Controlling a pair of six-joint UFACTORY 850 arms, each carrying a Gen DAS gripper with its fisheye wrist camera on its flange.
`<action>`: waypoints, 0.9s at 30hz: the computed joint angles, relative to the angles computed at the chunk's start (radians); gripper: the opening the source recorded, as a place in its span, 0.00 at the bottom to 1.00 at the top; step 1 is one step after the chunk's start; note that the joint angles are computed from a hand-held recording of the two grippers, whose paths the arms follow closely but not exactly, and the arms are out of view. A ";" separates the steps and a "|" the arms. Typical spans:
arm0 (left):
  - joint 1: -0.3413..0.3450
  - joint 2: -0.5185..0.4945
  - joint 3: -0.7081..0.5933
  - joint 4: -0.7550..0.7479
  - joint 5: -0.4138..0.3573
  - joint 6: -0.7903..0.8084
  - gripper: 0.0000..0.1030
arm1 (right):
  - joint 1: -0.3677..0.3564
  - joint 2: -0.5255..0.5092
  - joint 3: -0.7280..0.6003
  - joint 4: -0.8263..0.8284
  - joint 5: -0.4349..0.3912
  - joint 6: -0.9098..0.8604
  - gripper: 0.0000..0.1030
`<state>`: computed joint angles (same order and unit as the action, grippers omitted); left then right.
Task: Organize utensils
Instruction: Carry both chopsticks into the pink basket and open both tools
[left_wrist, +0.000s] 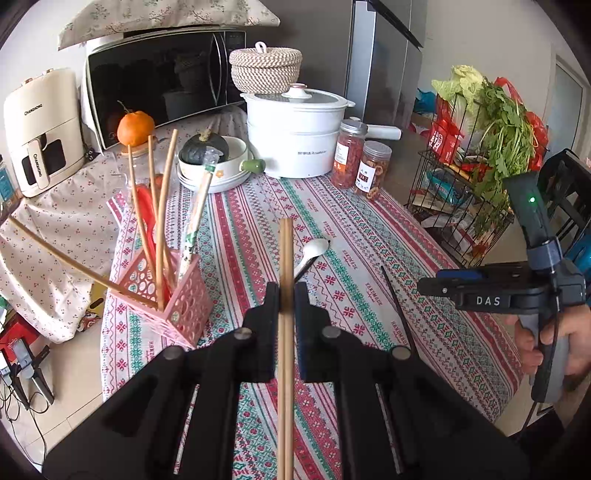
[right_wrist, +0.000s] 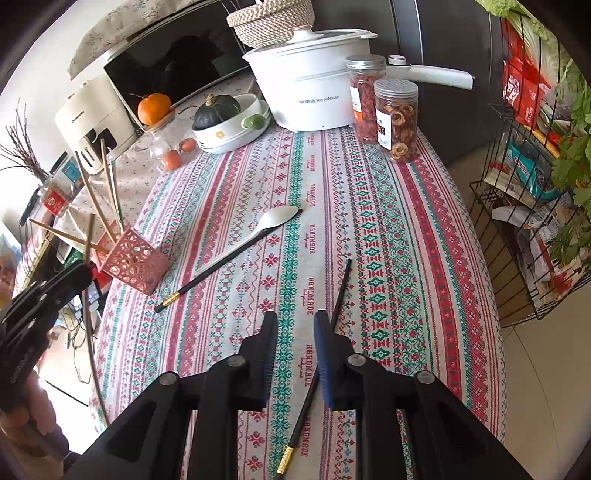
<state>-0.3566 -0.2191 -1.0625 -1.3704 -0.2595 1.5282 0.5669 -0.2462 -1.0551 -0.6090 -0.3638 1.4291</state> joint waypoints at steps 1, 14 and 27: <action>0.005 0.004 0.004 -0.024 -0.002 0.017 0.09 | -0.006 -0.017 -0.009 0.023 -0.008 -0.013 0.53; 0.080 0.040 0.048 -0.153 -0.047 0.147 0.09 | -0.043 -0.277 -0.228 0.205 -0.229 -0.294 0.17; 0.161 0.139 0.139 -0.945 -0.145 0.838 0.09 | 0.051 -0.138 -0.135 -0.153 -0.104 0.030 0.05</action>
